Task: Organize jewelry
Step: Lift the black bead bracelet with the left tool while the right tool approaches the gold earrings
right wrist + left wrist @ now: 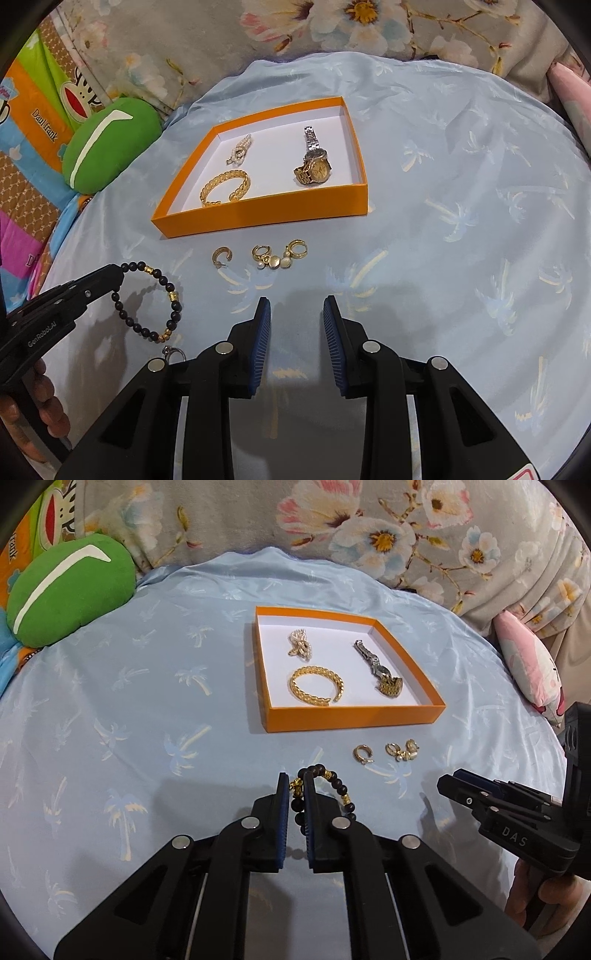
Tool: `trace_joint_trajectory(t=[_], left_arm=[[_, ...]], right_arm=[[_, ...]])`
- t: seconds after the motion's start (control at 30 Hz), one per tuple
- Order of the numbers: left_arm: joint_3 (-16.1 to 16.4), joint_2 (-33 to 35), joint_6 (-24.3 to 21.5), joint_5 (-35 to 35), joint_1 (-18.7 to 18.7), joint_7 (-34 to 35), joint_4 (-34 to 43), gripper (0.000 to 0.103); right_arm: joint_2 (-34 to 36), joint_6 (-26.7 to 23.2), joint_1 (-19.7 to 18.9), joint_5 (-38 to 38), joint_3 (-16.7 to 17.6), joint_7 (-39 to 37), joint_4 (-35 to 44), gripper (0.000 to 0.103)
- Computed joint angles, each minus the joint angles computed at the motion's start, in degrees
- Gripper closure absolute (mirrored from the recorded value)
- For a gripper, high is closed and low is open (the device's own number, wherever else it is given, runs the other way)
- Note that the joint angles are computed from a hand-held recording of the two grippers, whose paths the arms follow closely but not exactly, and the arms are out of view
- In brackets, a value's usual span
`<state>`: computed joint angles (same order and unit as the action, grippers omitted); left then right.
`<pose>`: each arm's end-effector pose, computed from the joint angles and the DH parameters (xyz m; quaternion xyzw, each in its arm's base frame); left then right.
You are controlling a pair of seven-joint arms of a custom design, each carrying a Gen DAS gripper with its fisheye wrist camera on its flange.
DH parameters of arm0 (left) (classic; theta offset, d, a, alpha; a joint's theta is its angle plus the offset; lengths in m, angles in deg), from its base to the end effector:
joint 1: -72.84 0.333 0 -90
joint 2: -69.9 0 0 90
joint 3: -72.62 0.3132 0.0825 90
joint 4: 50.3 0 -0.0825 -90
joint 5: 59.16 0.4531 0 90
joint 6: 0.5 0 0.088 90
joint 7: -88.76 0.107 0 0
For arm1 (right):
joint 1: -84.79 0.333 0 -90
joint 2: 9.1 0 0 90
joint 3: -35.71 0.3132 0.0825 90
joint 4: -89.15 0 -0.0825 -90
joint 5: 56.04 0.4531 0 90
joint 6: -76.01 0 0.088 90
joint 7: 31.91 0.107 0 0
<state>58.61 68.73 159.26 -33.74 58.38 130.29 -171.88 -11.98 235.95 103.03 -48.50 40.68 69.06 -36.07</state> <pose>0.5551 -0.3239 0.4584 -0.6550 0.6656 -0.3093 0.1797 0.5798 0.2425 0.4458 -0.7037 0.6323 -0.1159 0.3025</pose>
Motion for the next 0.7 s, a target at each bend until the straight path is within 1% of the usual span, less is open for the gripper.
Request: trace_joint_trajectory(t=[0.13, 0.2, 0.4, 0.7], left_arm=[[0.2, 0.0, -1.2, 1.5, 0.4, -1.7, 0.1, 0.096], [0.4, 0.1, -1.4, 0.7, 0.5, -1.4, 0.0, 0.096], [0.5, 0.6, -1.9, 1.4, 0.5, -1.8, 0.3, 0.096], [0.8, 0.8, -1.2, -0.3, 0.6, -0.4, -0.2, 0.096]], right_arm=[[1.6, 0.1, 0.2, 0.8, 0.1, -1.8, 2.2, 0.074], [2.4, 0.0, 0.5, 1.8, 0.3, -3.5, 3.3, 0.077], [5.8, -1.0, 1.1, 3.3, 1.1, -6.3, 7.3, 0.077], [10.6, -2.5, 1.5, 1.3, 1.5, -6.2, 12.4, 0.077]])
